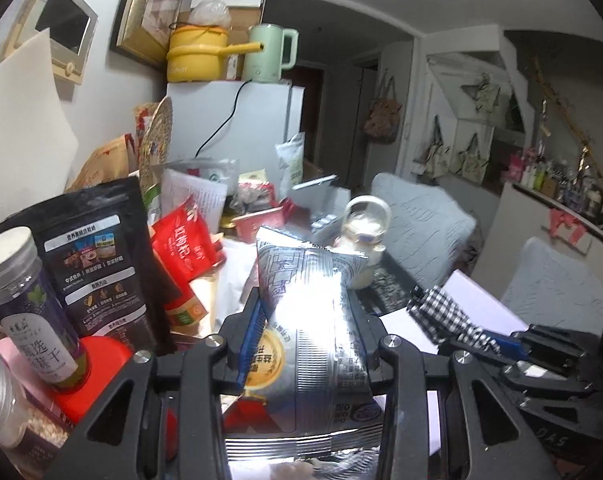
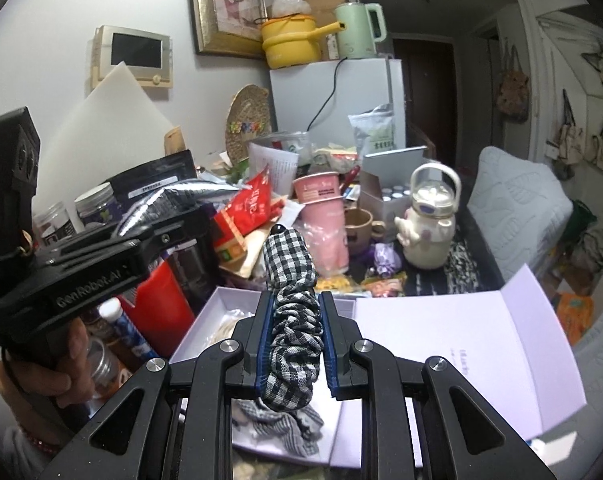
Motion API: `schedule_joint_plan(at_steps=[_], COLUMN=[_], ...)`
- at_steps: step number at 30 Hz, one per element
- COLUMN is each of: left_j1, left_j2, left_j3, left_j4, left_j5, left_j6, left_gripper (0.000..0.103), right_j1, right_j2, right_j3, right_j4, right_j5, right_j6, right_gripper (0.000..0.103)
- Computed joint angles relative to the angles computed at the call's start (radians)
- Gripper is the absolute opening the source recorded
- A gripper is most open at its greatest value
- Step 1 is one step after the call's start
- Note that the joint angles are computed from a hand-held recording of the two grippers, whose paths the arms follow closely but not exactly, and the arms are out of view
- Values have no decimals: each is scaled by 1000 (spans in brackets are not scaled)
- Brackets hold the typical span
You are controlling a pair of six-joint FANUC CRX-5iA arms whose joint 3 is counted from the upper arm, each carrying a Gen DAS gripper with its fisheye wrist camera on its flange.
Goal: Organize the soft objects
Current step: 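Carry the scrunchie with the right tool while the left tool carries the silver bag over the box, then open the right tool over the box while the left tool releases the silver bag inside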
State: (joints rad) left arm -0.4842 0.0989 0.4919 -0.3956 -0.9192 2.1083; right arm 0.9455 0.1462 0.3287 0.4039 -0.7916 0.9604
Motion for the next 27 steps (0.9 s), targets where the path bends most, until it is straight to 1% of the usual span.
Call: schedule_joint_plan(at_steps=[3, 8, 12, 13, 15, 16, 20, 24, 27], left_j1=[9, 34, 40, 43, 44, 45, 47, 48, 52], left_j2=[37, 95, 127, 134, 152, 163, 200, 241, 258], left_j3=[29, 67, 90, 94, 109, 118, 148, 189, 203], left_j4=[5, 54, 64, 64, 60, 60, 63, 59, 59], left_j5=[-43, -102, -137, -144, -169, -182, -225, -280, -304], left_j6=[-13, -54, -63, -64, -63, -63, -74, -89, -88], left_gripper=[38, 38, 38, 38, 38, 38, 38, 38, 38], right_j1=[-19, -54, -70, -75, -80, -84, -91, -90, -89], right_j2=[44, 129, 157, 172, 184, 198, 228, 254, 270], right_j3=[59, 176, 202, 222, 233, 252, 286, 308, 322], right_j4=[-50, -160, -202, -214, -219, -233, -251, -252, -253], right_j5=[-17, -70, -80, -103, -111, -137, -180, -207, -223], right_j6=[37, 115, 135, 145, 151, 165, 177, 180, 180], right_gripper=[22, 22, 22, 22, 22, 22, 22, 22, 22])
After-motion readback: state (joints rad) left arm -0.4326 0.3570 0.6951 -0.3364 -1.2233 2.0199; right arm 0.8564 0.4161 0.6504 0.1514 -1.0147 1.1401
